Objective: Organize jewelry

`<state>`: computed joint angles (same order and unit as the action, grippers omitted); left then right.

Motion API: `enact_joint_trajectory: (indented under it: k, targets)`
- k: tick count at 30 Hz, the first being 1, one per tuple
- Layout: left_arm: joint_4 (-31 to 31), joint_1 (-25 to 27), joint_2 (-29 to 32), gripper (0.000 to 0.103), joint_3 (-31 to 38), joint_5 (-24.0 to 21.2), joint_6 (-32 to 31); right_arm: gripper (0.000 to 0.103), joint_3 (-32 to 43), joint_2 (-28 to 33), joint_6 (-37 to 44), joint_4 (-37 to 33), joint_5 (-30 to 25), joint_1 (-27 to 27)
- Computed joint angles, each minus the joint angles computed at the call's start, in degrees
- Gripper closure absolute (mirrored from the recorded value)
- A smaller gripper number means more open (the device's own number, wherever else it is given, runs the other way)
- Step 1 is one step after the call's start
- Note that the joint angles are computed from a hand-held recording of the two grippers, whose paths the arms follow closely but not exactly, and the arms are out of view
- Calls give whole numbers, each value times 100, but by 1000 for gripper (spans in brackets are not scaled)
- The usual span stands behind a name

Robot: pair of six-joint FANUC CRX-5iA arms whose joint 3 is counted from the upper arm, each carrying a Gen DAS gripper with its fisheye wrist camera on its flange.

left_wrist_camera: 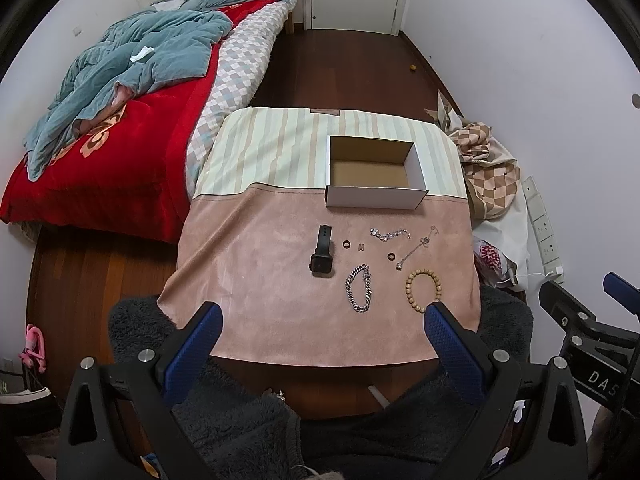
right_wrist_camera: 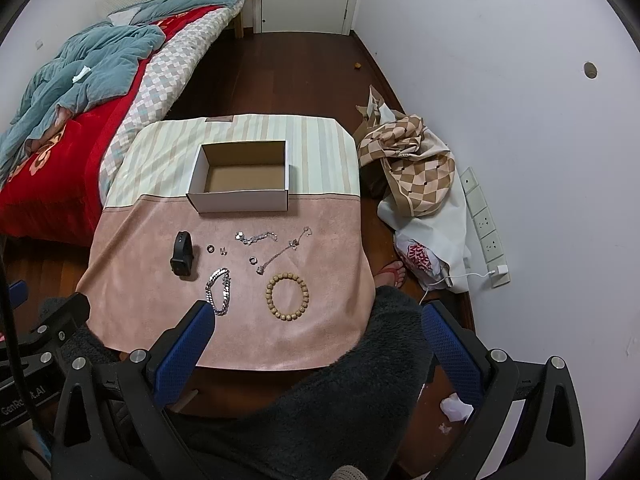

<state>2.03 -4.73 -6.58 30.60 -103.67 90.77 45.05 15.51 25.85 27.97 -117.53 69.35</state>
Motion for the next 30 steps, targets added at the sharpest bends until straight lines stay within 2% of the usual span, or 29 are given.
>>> enact_joint_trajectory:
  k: [18, 20, 30]
  targets:
    - [7, -6, -22, 0, 24, 15, -25, 0, -125, -75, -4, 21, 39, 10]
    - [11, -6, -29, 0, 21, 19, -28, 0, 170, 115, 86, 64, -62, -1]
    - [45, 22, -49, 0, -6, 36, -55, 0, 181, 120, 109, 100, -79, 4]
